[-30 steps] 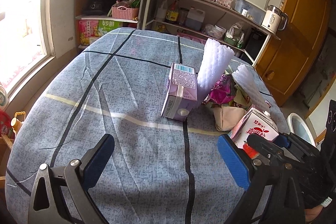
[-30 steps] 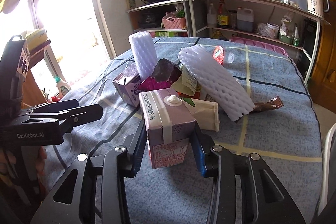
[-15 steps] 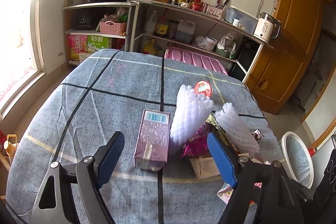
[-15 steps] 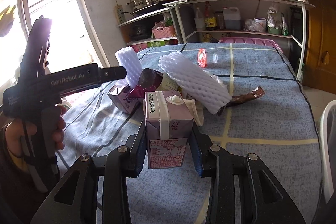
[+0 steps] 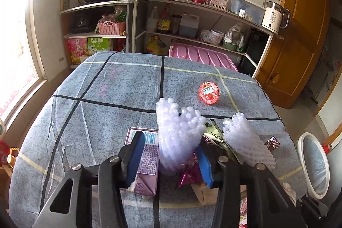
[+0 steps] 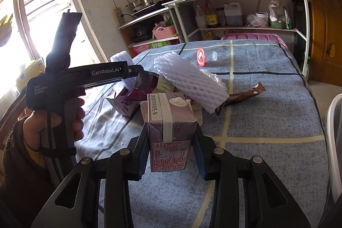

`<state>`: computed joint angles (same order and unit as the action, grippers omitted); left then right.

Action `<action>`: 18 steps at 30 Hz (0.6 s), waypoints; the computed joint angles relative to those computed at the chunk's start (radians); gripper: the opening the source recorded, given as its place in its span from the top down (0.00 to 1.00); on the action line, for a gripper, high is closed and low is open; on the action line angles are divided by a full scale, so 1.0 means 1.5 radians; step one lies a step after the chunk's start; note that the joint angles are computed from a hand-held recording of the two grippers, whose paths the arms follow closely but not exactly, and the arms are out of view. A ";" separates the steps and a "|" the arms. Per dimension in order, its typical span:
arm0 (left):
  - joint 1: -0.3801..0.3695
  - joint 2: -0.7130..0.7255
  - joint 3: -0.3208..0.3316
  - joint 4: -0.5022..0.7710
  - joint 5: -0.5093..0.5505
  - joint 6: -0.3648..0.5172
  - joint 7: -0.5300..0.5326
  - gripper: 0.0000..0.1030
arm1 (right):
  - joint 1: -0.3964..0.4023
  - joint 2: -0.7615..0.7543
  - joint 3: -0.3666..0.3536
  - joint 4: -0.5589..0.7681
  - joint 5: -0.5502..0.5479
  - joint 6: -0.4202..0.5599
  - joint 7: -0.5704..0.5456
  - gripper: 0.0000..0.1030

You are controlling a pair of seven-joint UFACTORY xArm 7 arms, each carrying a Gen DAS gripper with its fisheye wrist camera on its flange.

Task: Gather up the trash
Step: 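Grasp the white foam net sleeve with the left gripper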

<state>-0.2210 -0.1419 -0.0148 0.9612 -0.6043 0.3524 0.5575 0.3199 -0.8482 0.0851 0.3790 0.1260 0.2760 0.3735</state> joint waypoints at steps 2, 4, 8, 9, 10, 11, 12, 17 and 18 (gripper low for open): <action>-0.001 0.001 0.000 0.002 -0.001 0.007 0.000 0.67 | -0.001 -0.004 -0.003 -0.003 0.001 0.000 0.001 0.63; 0.002 0.002 -0.004 0.004 0.007 0.008 -0.011 0.72 | -0.003 -0.009 -0.004 -0.008 0.003 -0.001 0.003 0.63; -0.001 -0.004 -0.004 -0.002 0.009 -0.004 -0.009 0.75 | -0.006 -0.021 -0.006 -0.014 0.004 -0.004 0.007 0.63; -0.002 -0.007 -0.002 -0.004 0.005 -0.005 -0.005 0.75 | -0.006 -0.024 -0.009 -0.015 0.004 -0.005 0.006 0.63; -0.004 -0.012 -0.001 -0.007 0.003 -0.006 -0.002 0.75 | -0.008 -0.026 -0.007 -0.016 0.004 -0.005 0.008 0.63; -0.006 -0.017 0.001 -0.010 -0.001 -0.009 0.001 0.75 | -0.010 -0.030 -0.007 -0.018 0.004 -0.005 0.011 0.63; -0.009 -0.022 0.004 -0.013 -0.009 -0.010 0.007 0.75 | -0.011 -0.029 -0.009 -0.018 0.005 -0.008 0.011 0.63; -0.023 -0.056 0.016 -0.025 -0.022 0.004 0.027 0.76 | -0.019 -0.054 -0.013 -0.023 0.004 -0.005 0.017 0.63; -0.027 -0.065 0.017 -0.030 -0.025 0.002 0.027 0.76 | -0.022 -0.061 -0.013 -0.024 0.004 -0.004 0.018 0.63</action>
<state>-0.2610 -0.2396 0.0111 0.9167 -0.6422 0.3553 0.5986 0.2867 -0.9401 0.0657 0.3435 0.1320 0.2699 0.4002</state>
